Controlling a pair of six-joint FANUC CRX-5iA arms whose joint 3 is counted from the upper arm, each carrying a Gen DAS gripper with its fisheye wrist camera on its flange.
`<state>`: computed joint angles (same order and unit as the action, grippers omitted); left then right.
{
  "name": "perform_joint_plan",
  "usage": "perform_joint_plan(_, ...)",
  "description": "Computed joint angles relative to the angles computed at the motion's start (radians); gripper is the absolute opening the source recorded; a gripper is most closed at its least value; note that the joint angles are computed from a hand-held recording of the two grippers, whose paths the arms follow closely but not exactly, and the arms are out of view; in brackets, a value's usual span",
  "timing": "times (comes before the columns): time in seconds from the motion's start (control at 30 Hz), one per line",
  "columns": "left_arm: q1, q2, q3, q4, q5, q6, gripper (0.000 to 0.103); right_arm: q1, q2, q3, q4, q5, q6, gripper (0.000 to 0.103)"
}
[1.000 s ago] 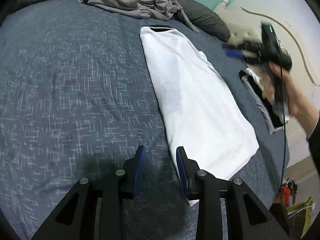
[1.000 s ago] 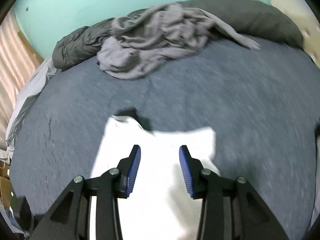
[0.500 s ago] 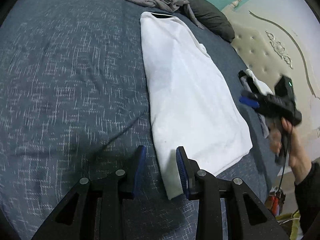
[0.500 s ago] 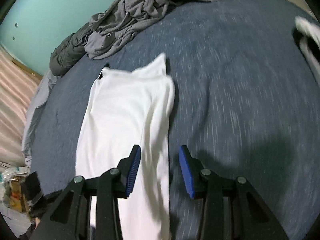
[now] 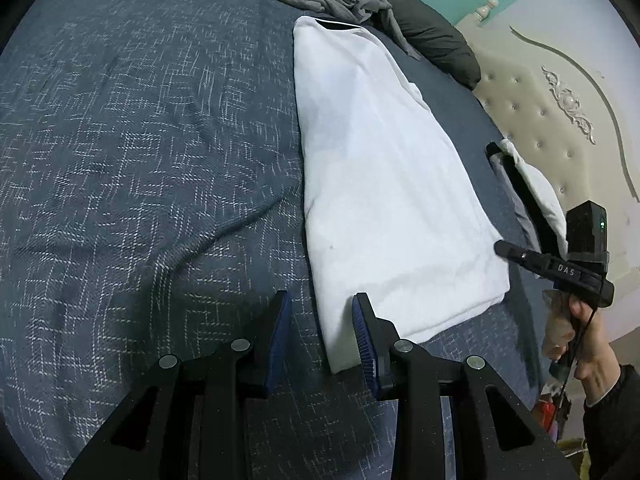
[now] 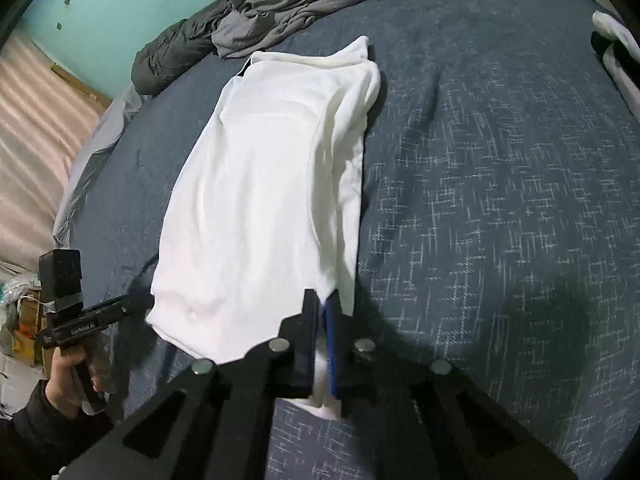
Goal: Fold clothes
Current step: 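Grasp the polo hem with the left tool while the right tool grasps the collar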
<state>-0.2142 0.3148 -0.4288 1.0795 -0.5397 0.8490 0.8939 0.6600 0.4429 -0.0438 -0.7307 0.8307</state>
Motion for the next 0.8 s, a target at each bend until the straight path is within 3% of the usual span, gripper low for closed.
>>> perform_joint_plan(0.17, 0.002, -0.016, -0.013, -0.006, 0.003, 0.005, 0.034, 0.006, -0.039, -0.076, 0.086, 0.04, -0.135, 0.002)
perform_joint_plan(0.27, 0.005, -0.016, -0.011, -0.003, -0.01, 0.009, 0.034, 0.0, -0.019, -0.038, 0.028, -0.008, -0.096, 0.002)
perform_joint_plan(0.33, 0.008, -0.015, -0.01, 0.011, -0.021, 0.003, 0.034, -0.009, -0.026, -0.05, -0.018, 0.018, -0.101, 0.003)
perform_joint_plan(0.37, 0.009, -0.014, -0.009, 0.021, -0.029, -0.002, 0.034, -0.014, -0.03, -0.056, -0.037, 0.029, -0.108, 0.005)
perform_joint_plan(0.43, 0.012, -0.01, -0.007, 0.033, -0.043, -0.006, 0.034, -0.008, -0.048, -0.09, -0.009, 0.039, -0.183, 0.019)
perform_joint_plan(0.47, 0.014, -0.007, -0.006, 0.034, -0.046, -0.005, 0.034, -0.004, -0.061, -0.117, 0.01, 0.052, -0.22, 0.035)
perform_joint_plan(0.5, 0.015, -0.003, -0.005, 0.037, -0.051, -0.005, 0.034, -0.004, -0.069, -0.133, 0.007, 0.062, -0.236, 0.042)
perform_joint_plan(0.63, 0.017, 0.016, -0.008, 0.091, -0.08, -0.022, 0.04, -0.015, -0.082, -0.149, -0.054, 0.075, -0.204, 0.042)
perform_joint_plan(0.8, 0.016, 0.025, -0.006, 0.119, -0.1, -0.03, 0.04, -0.013, -0.067, -0.119, -0.091, 0.069, -0.173, 0.042)
